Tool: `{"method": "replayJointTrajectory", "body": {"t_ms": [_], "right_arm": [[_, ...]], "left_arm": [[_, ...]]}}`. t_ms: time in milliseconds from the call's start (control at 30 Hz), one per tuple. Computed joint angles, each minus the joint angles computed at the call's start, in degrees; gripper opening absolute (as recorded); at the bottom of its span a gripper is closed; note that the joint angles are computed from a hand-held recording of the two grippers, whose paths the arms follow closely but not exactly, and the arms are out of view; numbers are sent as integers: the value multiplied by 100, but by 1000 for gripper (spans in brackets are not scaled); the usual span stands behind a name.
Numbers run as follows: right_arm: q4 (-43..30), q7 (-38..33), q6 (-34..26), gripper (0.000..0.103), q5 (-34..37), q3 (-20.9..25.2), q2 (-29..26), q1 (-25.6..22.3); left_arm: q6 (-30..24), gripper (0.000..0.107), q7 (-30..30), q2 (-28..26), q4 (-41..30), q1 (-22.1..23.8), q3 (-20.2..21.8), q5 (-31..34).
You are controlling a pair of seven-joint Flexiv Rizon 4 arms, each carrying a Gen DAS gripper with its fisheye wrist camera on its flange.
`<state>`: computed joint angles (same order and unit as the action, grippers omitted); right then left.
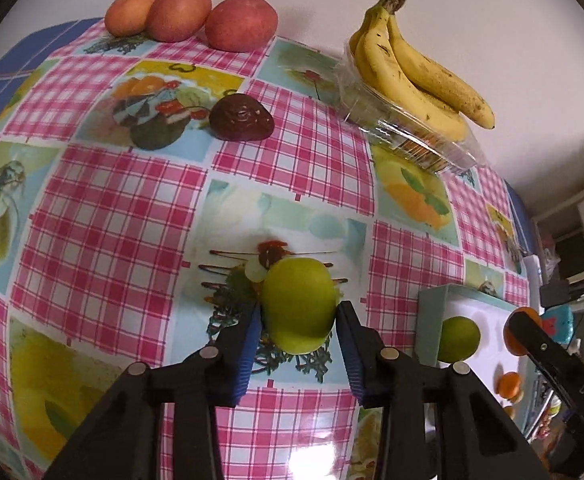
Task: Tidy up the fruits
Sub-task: 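Carry the orange in the right tool into the tray while the left tool carries the green fruit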
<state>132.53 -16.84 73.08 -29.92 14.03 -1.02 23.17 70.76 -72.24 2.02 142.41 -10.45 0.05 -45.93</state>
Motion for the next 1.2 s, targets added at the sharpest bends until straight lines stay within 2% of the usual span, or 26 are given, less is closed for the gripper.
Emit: {"method": "replayJointTrajectory", "body": {"t_ms": [67,267,433,533,900,1200], "right_arm": [[-3,-4,10,39,32,0,-15,3],[6,-9,54,39,69,-6,-5,1],[24,48,69,39,54,15,75,-5],[43,34,27,39,87,49,193,-21],[398,104,-292,39,466,341,1094,-178],[747,2,-814,39,817,557,1758,-156]], "left_arm": [[-55,41,59,29,17,-3,18,-116],[-130,40,-112,187,22,72,97,102],[-230,40,-207,496,65,97,206,171],[-345,40,-397,751,96,134,268,460],[-676,40,-1069,1538,214,23,265,1676],[-816,40,-1249,1918,312,-455,195,1812]]}}
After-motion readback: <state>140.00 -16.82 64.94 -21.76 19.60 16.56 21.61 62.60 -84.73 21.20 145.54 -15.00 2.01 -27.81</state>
